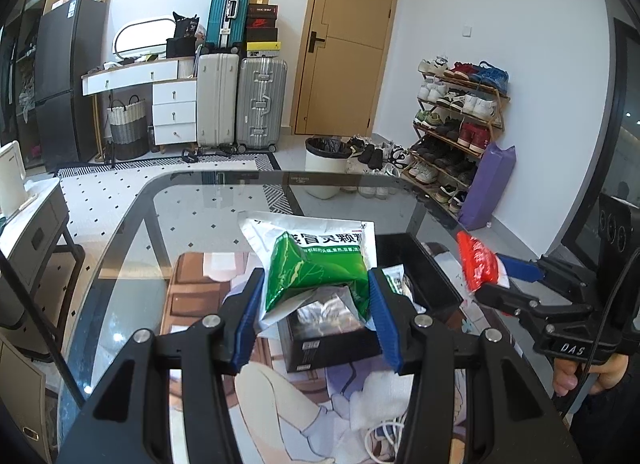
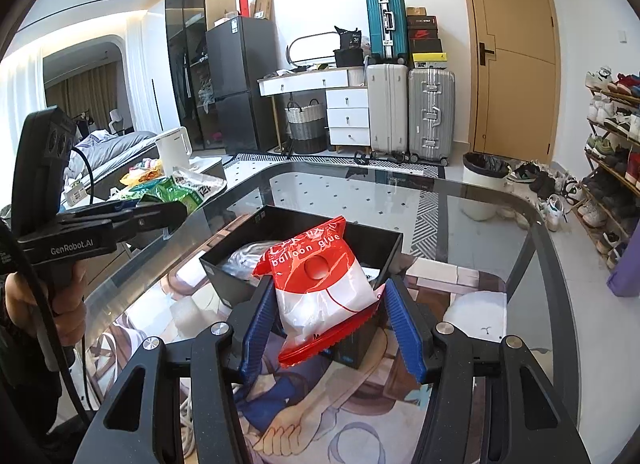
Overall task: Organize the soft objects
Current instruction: 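Hold the green packet and red bag in both grippers above the box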
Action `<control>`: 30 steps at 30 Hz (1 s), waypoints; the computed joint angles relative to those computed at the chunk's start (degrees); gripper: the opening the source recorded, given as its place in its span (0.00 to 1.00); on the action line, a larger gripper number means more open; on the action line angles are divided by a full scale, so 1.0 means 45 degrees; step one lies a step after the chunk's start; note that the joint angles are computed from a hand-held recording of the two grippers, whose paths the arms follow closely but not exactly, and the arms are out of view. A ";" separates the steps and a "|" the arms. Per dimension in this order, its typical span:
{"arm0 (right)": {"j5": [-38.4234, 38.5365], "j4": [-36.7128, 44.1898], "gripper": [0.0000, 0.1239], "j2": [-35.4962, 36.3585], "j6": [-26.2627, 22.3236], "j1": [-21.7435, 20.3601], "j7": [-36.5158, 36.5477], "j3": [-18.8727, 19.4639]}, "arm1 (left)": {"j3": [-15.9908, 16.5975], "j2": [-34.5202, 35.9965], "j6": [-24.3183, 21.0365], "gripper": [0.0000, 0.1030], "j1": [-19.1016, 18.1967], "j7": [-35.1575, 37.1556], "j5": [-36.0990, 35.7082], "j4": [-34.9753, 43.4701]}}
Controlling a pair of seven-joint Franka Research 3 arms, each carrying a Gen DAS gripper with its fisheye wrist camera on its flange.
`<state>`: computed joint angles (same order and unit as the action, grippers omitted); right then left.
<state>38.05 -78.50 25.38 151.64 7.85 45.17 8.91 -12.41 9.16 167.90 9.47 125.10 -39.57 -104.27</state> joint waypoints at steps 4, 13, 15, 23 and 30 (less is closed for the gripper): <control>-0.0218 0.0538 0.45 0.0349 -0.0145 0.0067 0.0220 -0.0056 | -0.0009 0.0281 0.0035 0.48 -0.0010 -0.0216 0.0307 0.0361; -0.1080 0.2348 0.45 0.1435 -0.0729 0.0247 0.0972 -0.0138 | -0.0292 0.0890 0.0034 0.48 0.0156 -0.1239 0.1540 0.1115; -0.1332 0.2853 0.45 0.1730 -0.0906 0.0296 0.1174 -0.0170 | -0.0239 0.1048 -0.0053 0.48 0.0105 -0.1689 0.2013 0.1291; -0.2143 0.4853 0.45 0.2969 -0.1613 0.0421 0.1943 -0.0233 | -0.0276 0.1561 0.0031 0.48 0.0076 -0.3037 0.3627 0.1805; -0.2874 0.6863 0.45 0.4207 -0.2350 0.0616 0.2576 -0.0274 | -0.0300 0.2052 -0.0112 0.48 0.0060 -0.4039 0.4933 0.2180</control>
